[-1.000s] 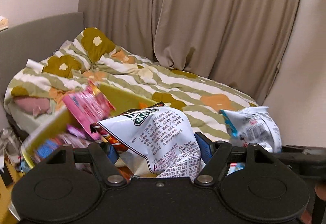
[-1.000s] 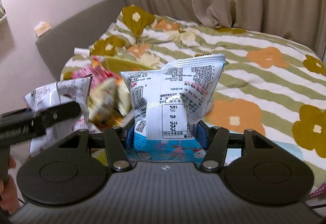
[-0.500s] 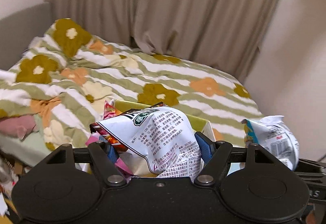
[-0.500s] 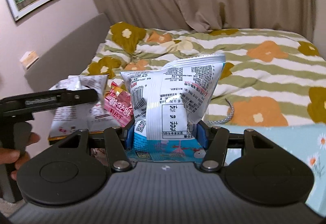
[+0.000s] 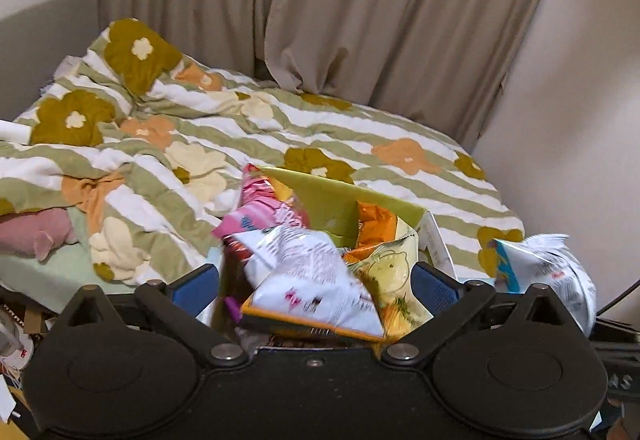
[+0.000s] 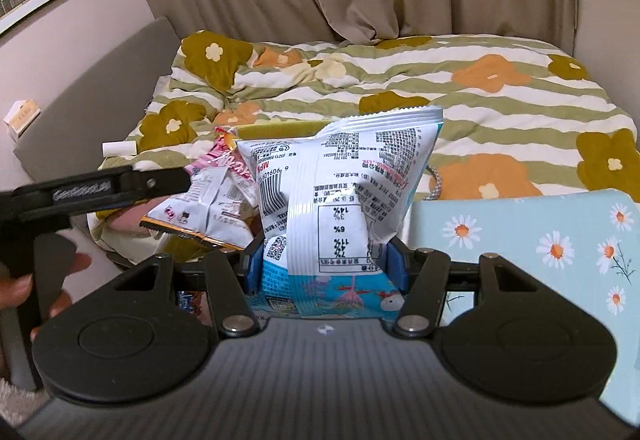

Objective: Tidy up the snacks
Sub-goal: 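Carry both bags into the cardboard box and open both tools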

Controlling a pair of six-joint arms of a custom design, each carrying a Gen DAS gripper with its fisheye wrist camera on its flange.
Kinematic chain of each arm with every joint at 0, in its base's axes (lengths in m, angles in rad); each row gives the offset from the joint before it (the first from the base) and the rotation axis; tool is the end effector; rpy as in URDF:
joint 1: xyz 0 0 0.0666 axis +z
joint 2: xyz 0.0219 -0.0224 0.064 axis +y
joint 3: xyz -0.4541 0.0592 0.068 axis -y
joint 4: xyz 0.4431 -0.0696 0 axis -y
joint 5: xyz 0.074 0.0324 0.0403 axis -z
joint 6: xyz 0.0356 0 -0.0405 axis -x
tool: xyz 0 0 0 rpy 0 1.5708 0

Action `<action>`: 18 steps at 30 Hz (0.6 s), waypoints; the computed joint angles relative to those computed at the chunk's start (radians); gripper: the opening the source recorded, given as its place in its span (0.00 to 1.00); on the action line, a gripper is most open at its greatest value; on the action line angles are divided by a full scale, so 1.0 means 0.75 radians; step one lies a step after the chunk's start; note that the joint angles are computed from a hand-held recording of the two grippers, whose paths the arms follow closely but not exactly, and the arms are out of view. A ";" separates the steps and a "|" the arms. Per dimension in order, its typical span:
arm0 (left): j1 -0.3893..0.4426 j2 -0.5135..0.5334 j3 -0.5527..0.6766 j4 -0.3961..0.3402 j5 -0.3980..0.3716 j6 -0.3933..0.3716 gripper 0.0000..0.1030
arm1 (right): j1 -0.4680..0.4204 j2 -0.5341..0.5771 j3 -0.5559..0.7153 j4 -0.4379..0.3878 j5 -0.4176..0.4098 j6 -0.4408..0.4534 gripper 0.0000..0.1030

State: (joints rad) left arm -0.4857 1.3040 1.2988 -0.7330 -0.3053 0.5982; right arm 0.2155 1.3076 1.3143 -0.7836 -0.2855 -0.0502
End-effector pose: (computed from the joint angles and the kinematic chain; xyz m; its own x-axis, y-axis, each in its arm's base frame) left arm 0.4387 -0.2199 0.5115 -0.6318 -0.2738 -0.7251 -0.1297 0.9597 -0.2494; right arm 0.4761 0.1141 0.5138 -0.7041 -0.1048 -0.7023 -0.3665 0.9008 0.2330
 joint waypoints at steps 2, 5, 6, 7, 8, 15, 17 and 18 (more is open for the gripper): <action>-0.029 -0.036 -0.021 -0.007 -0.070 0.001 1.00 | 0.008 -0.001 -0.007 0.013 -0.010 -0.003 0.71; -0.061 -0.077 -0.043 -0.021 -0.151 -0.012 1.00 | 0.035 -0.010 -0.018 0.018 -0.013 -0.023 0.71; -0.064 -0.084 -0.048 -0.025 -0.166 -0.017 1.00 | 0.042 -0.007 -0.018 0.021 -0.019 -0.032 0.72; -0.071 -0.092 -0.052 -0.031 -0.189 -0.021 1.00 | 0.049 -0.004 -0.019 0.024 -0.022 -0.037 0.72; -0.073 -0.098 -0.056 -0.034 -0.205 -0.028 1.00 | 0.056 -0.004 -0.022 0.028 -0.018 -0.041 0.73; -0.107 -0.112 -0.101 -0.069 -0.261 -0.032 1.00 | 0.078 -0.010 -0.084 0.104 -0.005 -0.129 1.00; -0.121 -0.104 -0.108 -0.088 -0.271 -0.027 1.00 | 0.075 -0.018 -0.106 0.115 0.001 -0.130 1.00; -0.125 -0.103 -0.112 -0.096 -0.268 -0.024 1.00 | 0.072 -0.024 -0.115 0.117 -0.001 -0.126 1.00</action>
